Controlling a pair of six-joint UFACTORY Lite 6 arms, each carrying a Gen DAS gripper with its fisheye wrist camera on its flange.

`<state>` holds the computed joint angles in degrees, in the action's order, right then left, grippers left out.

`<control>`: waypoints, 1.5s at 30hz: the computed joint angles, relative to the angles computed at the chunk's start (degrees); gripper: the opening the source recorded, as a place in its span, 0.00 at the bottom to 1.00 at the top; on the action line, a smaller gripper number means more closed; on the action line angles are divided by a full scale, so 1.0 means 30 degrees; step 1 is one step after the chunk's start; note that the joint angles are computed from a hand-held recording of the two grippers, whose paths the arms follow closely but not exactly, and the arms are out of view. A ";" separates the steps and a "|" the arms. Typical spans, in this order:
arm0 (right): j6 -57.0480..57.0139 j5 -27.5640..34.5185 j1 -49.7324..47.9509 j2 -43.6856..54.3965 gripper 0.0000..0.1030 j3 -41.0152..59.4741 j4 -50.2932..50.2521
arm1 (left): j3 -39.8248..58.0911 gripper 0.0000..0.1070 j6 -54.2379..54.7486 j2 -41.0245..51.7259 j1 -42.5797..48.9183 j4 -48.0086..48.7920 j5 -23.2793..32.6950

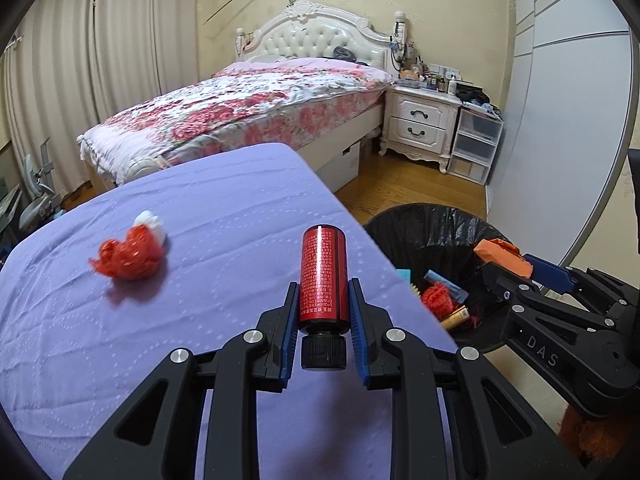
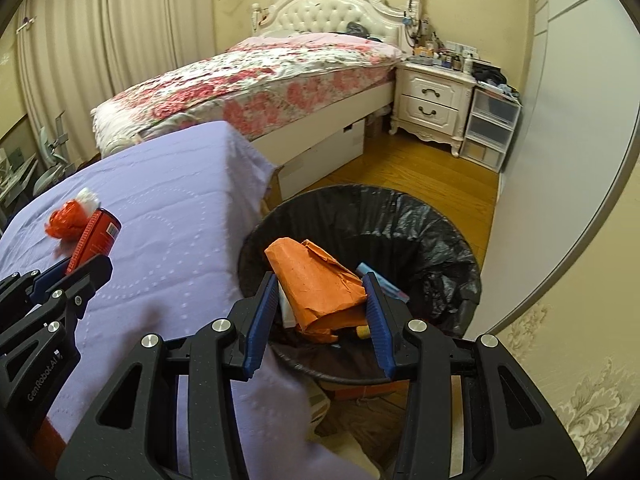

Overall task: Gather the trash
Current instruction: 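Carry the orange cloth and red can over the black bin, then open both tools to drop the cloth and can into the bin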

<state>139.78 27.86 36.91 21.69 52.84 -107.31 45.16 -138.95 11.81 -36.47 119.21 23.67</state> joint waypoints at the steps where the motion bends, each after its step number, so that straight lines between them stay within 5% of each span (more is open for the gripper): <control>1: 0.0082 -0.0022 -0.0243 -0.0006 0.41 -0.0018 -0.0135 | 0.0441 0.23 0.0152 0.0374 -0.0027 -0.0103 -0.0063; 24: 0.2478 -0.1032 -0.4597 0.1717 0.41 0.1613 -0.3509 | 1.1844 0.23 1.0209 0.8898 -0.0778 -0.8708 -0.0917; 40: 0.2653 -0.1128 -0.5483 0.3403 0.42 0.3004 -0.3443 | 1.5252 0.23 1.4916 1.1567 -0.0652 -1.3136 -0.0941; 42: 0.2733 -0.1118 -0.5527 0.3450 0.45 0.3019 -0.3481 | 1.5441 0.26 1.5409 1.1664 -0.0649 -1.3705 -0.0879; 45: 0.2800 -0.0821 -0.5475 0.3375 0.51 0.2823 -0.3394 | 1.5182 0.44 1.4548 1.1478 -0.0654 -1.3079 -0.0746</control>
